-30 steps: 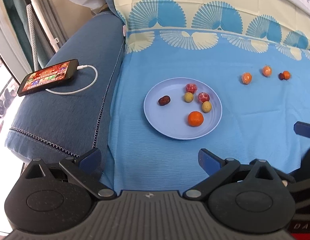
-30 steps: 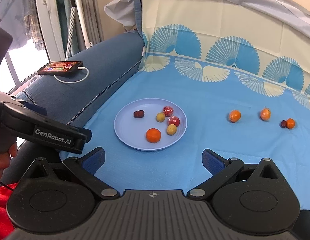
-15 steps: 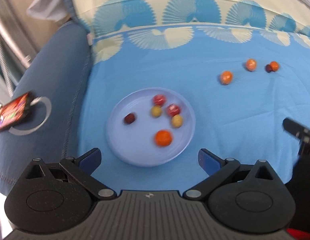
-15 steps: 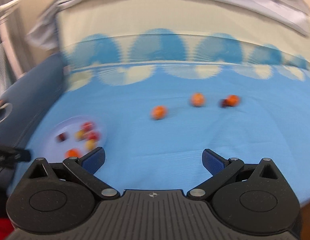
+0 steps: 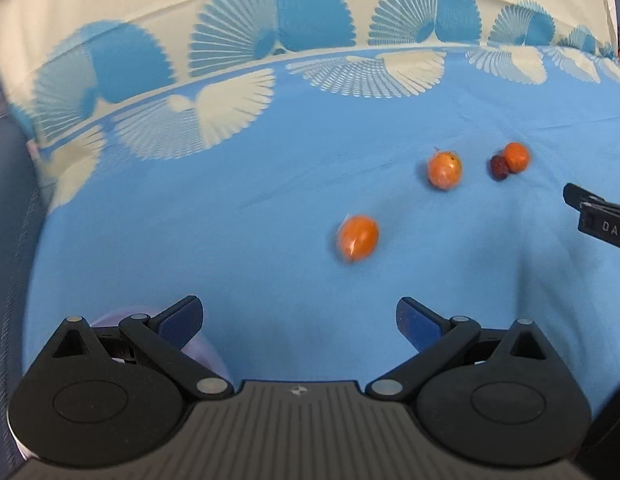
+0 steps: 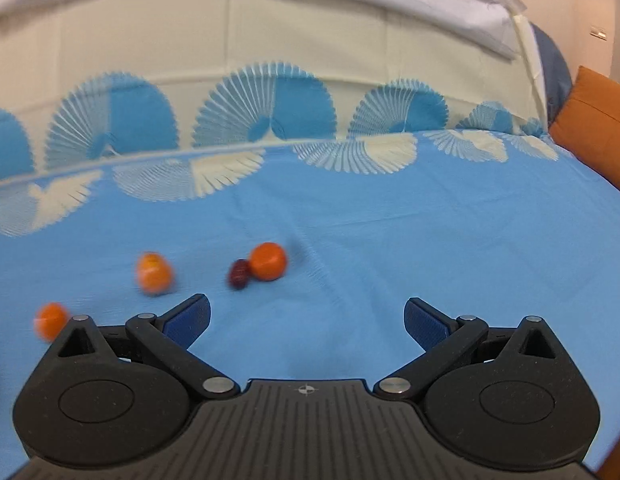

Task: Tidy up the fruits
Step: 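Grasp a wrapped tangerine with the left tool while the right tool grasps a tangerine, then carry both tangerines toward the plate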

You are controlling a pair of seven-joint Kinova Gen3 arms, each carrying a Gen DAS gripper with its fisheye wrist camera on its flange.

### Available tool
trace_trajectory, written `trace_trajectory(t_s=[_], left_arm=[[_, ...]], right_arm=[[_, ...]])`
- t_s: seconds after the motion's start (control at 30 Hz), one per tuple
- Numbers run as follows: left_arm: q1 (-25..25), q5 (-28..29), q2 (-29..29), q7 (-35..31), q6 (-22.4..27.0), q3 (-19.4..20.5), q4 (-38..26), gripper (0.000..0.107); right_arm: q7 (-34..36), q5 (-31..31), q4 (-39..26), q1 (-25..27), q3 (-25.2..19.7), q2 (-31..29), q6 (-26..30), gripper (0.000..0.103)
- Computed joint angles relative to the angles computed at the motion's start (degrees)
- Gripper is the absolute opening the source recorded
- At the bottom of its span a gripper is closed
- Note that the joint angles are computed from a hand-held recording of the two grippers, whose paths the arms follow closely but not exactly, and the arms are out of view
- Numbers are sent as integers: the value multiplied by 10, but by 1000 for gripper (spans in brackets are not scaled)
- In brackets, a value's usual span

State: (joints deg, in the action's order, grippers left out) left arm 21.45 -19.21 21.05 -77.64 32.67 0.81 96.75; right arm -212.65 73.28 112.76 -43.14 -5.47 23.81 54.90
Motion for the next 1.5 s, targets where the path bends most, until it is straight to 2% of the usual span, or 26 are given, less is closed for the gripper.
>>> trace_trajectory(t_s=[0.1,0.2,0.33,0.43,0.53,0.6,0.63,0.67,0.7,0.73,0.8,0.9,1.03,1.13,1.33,1.5], left_arm=[[21,-19,61,12,0,-11,-46,103],[16,-11,105,-11,5,-5,-85,103],[20,-5,158,-45,14,-10,-135,103],[12,13,176,-66,29,-7,-161,103],[7,28,172,-76,13,-8,-153,103],[6,36,163,-78,-10,-12,-137,93],[-5,46,158,-89,-14,-1,-133,73],[-24,63,156,-109,-9,21,-134,48],[-36,81,154,-127,2,35,-139,36],[-40,89,153,-136,8,39,-141,37],[-37,96,149,-153,7,37,-136,36],[-30,100,126,-154,-3,24,-115,36],[-43,114,70,-155,-6,22,-77,36],[-45,110,16,-143,0,13,-40,36],[-75,102,-109,-128,23,15,36,36],[-107,77,-211,-103,59,20,94,37]], right_arm=[[32,25,-19,39,18,39,-45,102],[77,28,-52,69,30,80,-78,102],[67,67,-57,77,61,105,-135,102],[26,125,-49,71,69,117,-134,102],[20,147,-50,75,59,123,-118,102],[34,151,-54,74,51,128,-98,101],[48,151,-57,66,53,133,-82,99],[53,160,-56,55,59,136,-75,84],[58,177,-50,55,55,134,-78,55],[71,184,-48,65,41,128,-90,40],[94,172,-55,78,31,122,-102,37],[65,126,-56,105,18,96,-120,36],[9,51,-33,77,46,62,-65,36],[-39,48,13,56,39,10,-35,36],[-46,33,54,-5,-32,-84,74,37],[-10,-6,32,-70,-104,-130,132,37]])
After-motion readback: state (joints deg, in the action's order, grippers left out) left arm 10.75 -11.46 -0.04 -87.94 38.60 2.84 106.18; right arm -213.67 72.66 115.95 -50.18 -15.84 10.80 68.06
